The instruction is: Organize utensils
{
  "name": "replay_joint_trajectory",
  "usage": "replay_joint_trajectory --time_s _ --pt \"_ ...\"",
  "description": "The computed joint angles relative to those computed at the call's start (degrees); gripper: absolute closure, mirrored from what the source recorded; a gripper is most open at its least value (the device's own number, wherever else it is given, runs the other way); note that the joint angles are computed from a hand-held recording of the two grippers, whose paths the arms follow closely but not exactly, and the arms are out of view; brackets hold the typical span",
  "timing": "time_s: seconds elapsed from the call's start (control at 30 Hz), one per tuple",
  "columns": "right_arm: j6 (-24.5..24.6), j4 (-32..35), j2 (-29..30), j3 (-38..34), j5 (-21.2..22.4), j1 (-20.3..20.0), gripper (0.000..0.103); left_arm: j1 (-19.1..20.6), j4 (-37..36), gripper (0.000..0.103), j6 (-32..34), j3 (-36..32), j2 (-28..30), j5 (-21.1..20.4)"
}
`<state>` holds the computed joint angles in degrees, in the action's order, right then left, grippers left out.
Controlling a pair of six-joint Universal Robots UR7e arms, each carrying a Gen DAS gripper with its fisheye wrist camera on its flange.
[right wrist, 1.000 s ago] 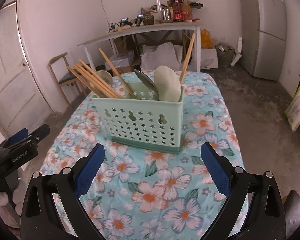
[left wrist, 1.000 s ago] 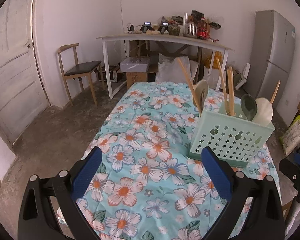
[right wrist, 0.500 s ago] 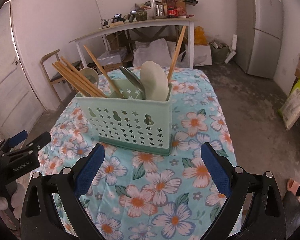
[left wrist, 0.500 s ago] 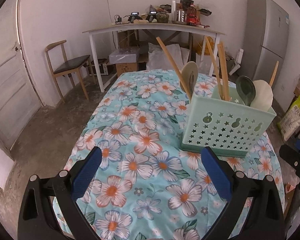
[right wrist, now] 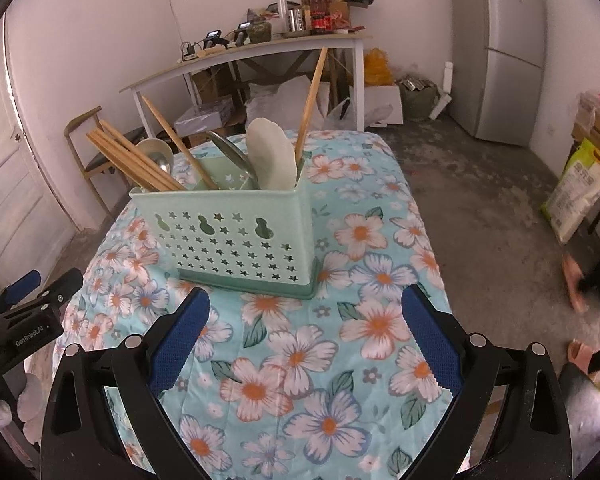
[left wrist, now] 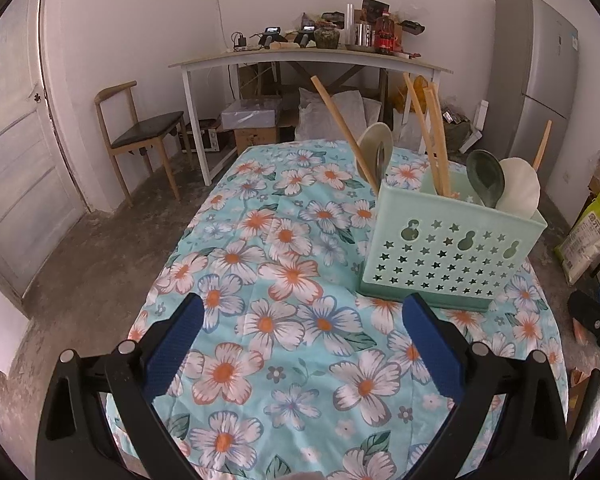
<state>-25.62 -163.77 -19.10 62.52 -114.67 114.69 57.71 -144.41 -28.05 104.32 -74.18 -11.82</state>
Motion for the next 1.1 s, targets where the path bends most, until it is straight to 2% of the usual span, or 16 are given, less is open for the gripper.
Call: replay_joint_trajectory --time_s 0.23,0.57,0.87,1.1 --pt "-1.07 3.11 0.01 0.74 2.17 0.33 0.01 -0.29 4.76 0.006 -4.47 0.41 -1.35 1.32" --pt "-1.5 4.14 0.59 0.42 3.42 0.71 0.01 -0.47 13.26 0.006 -12.43 1.16 -3.85 2.87" --pt "-1.71 3.27 0.24 0.97 3.52 0.75 0.01 -0.5 13.26 0.006 -12.49 1.44 -4.13 2.86" --pt "-1.5 3.36 0.12 1.0 3.63 0.83 0.01 -0.74 16.62 0.006 -15.27 1.26 -4.53 3.07"
